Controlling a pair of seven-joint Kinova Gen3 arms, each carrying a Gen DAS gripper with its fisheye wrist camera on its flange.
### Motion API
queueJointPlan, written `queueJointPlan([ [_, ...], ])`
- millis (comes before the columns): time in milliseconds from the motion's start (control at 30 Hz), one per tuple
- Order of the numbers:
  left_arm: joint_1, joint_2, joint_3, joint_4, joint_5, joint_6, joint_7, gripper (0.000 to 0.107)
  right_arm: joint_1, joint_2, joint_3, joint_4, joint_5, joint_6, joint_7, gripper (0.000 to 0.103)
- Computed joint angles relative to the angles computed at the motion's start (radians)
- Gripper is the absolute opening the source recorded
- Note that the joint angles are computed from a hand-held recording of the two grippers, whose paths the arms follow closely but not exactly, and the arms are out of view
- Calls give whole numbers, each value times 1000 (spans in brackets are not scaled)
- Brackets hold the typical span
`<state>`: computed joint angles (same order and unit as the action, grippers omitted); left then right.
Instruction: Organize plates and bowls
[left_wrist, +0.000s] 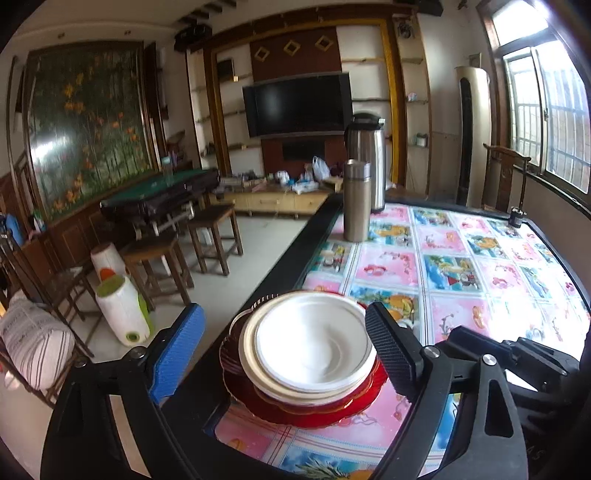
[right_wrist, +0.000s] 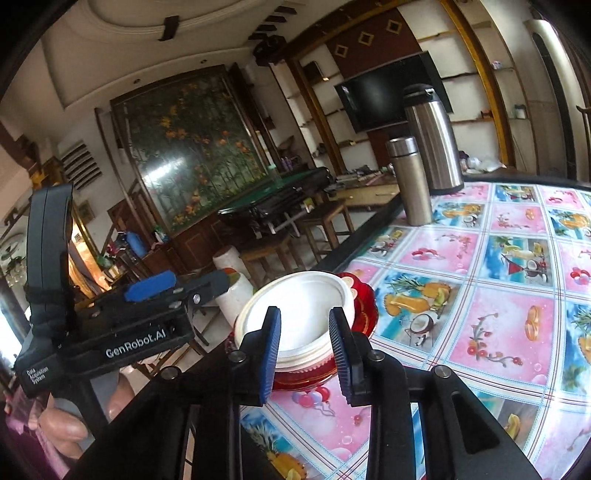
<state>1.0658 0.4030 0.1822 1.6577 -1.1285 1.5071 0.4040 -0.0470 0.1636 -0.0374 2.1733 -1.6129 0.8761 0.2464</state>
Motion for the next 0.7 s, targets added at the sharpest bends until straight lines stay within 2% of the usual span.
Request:
queueJointPlan([
  [67,26,20,-4,-9,-23,45,5,103,-1,-3,-2,7,-11,2,22,31],
  [167,54,35,-7,-17,-54,91,4,103,-2,-7,0,18,-26,10,49,31],
  [700,44,28,1,-23,-35,86,9,103,-7,-17,11,34,-44,0,61,32],
])
